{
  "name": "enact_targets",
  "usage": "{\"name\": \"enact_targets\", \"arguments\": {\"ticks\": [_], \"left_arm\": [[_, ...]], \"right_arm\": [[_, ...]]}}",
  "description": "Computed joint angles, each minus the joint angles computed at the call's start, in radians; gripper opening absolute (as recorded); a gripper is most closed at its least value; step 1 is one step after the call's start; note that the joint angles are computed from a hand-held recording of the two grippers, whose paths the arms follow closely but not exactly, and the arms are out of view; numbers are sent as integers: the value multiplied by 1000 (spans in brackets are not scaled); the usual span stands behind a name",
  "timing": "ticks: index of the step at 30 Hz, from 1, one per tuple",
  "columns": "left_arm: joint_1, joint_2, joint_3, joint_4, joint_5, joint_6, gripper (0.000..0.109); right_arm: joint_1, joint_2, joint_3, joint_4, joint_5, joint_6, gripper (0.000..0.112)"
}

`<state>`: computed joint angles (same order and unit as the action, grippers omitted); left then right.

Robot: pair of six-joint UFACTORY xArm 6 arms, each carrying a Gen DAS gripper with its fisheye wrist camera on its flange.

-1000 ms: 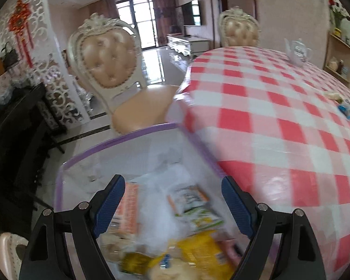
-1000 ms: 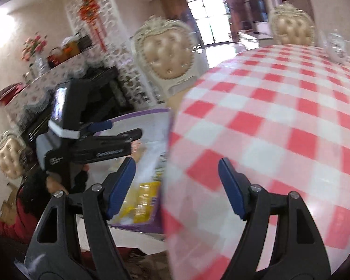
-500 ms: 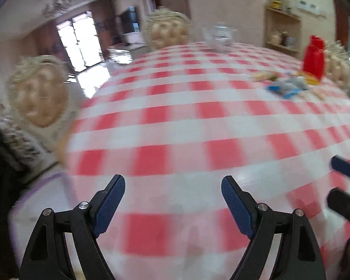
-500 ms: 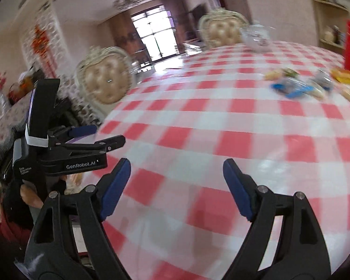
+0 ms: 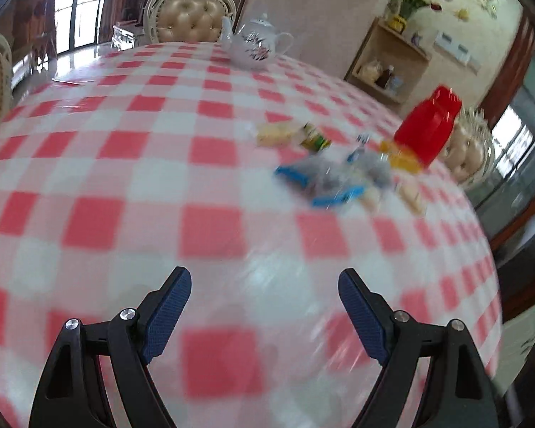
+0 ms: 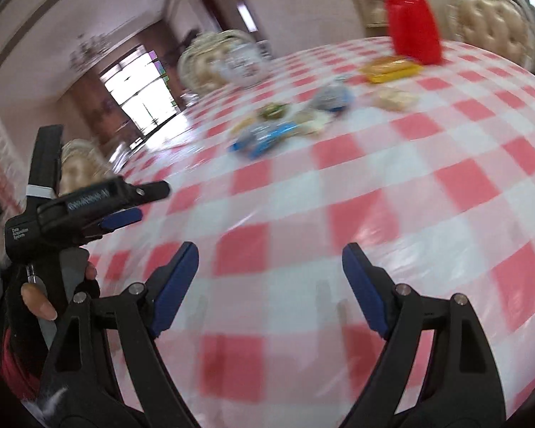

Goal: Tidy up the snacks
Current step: 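Move both open tools back over the table toward the remaining snacks, then grasp the yellow bread pack beside the red thermos with the right tool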

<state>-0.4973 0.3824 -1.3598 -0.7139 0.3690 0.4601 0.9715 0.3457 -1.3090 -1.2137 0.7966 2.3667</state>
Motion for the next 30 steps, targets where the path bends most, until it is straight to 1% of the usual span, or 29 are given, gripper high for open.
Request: {"name": "enact_targets", "arguments": {"ticks": [3,4,5,7,8,9,10,11,13,14,15,17,18,20,22,24,26,27,29,30], "left_arm": [[-11,106,-139,55,9,-126,86],[-13,139,-181,67,6,-156,86],[-15,167,-218,84,3,-179,86],[-19,212,-268,139,-18,-236,86],[-18,223,-281,124,-24,-225,86],[-20,232,-286,68,-39,-176,86],[-24,233,-281,-11,-64,-96,86],[-27,234,-276,-57,-84,-36,86],[-35,226,-257,-189,-134,142,86],[-36,222,-256,-258,-141,218,86],[-33,218,-260,-345,-134,289,86],[-18,214,-278,-545,-79,418,86],[-13,211,-280,-616,-63,473,86],[-16,208,-281,-688,-75,538,86],[-10,203,-281,-763,-55,591,86],[-3,191,-276,-872,-54,664,86],[1,179,-270,-973,-66,742,86],[5,169,-265,-1047,-77,800,86],[16,154,-260,-1194,-96,911,86],[21,152,-264,-1254,-108,953,87]], "right_arm": [[-26,-47,65,8,26,40,85],[-35,-62,84,23,49,42,85],[-46,-72,95,44,68,27,85],[-83,-84,112,60,73,-9,85],[-105,-92,122,58,74,-27,85],[-133,-99,134,55,64,-42,85],[-154,-103,142,55,54,-49,85],[-178,-108,150,56,44,-54,85],[-232,-121,168,37,25,-39,85],[-254,-124,171,28,13,-29,85],[-290,-126,174,16,-11,-16,85],[-334,-124,170,-9,-43,3,85],[-357,-114,155,-15,-50,2,85],[-403,-87,110,5,-54,-35,85],[-448,-48,44,40,-37,-57,85],[-493,-6,-24,89,-30,-63,85],[-547,38,-95,133,-46,-2,85],[-561,56,-124,152,-44,10,85],[-586,131,-241,292,17,-66,86],[-595,187,-325,371,68,-117,86]]}}
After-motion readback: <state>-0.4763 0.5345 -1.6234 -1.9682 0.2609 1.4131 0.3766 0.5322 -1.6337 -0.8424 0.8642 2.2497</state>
